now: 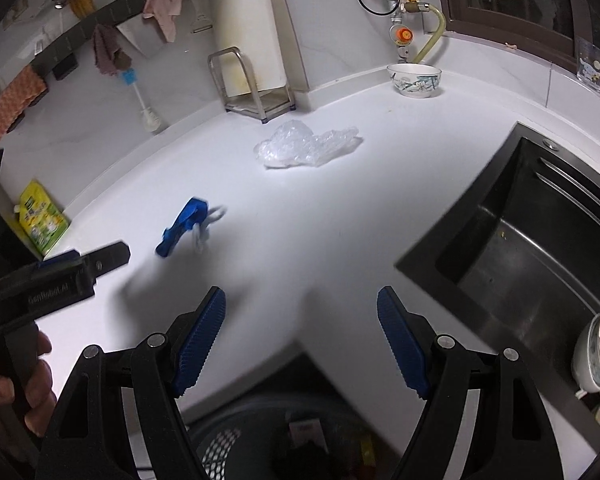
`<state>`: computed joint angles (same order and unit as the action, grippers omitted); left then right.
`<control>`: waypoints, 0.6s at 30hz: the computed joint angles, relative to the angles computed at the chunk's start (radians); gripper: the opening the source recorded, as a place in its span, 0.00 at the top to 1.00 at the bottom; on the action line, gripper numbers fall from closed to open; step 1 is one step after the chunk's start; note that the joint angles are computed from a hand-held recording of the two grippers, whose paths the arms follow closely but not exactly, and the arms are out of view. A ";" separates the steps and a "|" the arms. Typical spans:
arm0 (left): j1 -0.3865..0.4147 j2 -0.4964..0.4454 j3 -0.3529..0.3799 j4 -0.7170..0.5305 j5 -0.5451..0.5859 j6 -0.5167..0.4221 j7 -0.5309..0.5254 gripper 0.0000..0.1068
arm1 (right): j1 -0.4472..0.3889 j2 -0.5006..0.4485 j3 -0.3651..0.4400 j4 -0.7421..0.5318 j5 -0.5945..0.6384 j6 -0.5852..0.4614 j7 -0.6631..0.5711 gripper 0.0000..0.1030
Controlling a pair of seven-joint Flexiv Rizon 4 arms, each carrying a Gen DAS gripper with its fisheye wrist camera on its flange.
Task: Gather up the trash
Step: 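Move both grippers from the bin toward the blue item and plastic bag, then grasp the blue plastic item on the counter with the left gripper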
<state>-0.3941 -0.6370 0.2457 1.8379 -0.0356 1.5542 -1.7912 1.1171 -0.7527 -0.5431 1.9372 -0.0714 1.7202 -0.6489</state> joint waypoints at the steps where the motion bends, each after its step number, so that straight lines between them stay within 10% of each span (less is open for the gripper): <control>1: 0.013 -0.009 -0.015 -0.011 -0.006 -0.004 0.005 0.13 | -0.015 -0.010 0.006 -0.018 -0.005 -0.004 -0.002 0.27; 18: 0.060 -0.195 -0.070 -0.241 -0.046 -0.065 0.045 0.13 | -0.129 -0.079 0.055 -0.132 -0.047 -0.043 0.056 0.27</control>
<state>-0.3340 -0.8315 0.1759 1.5968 -0.0816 1.4889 -1.7464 0.9881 -0.8315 -0.4880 1.8056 -0.1189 1.6771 -0.5928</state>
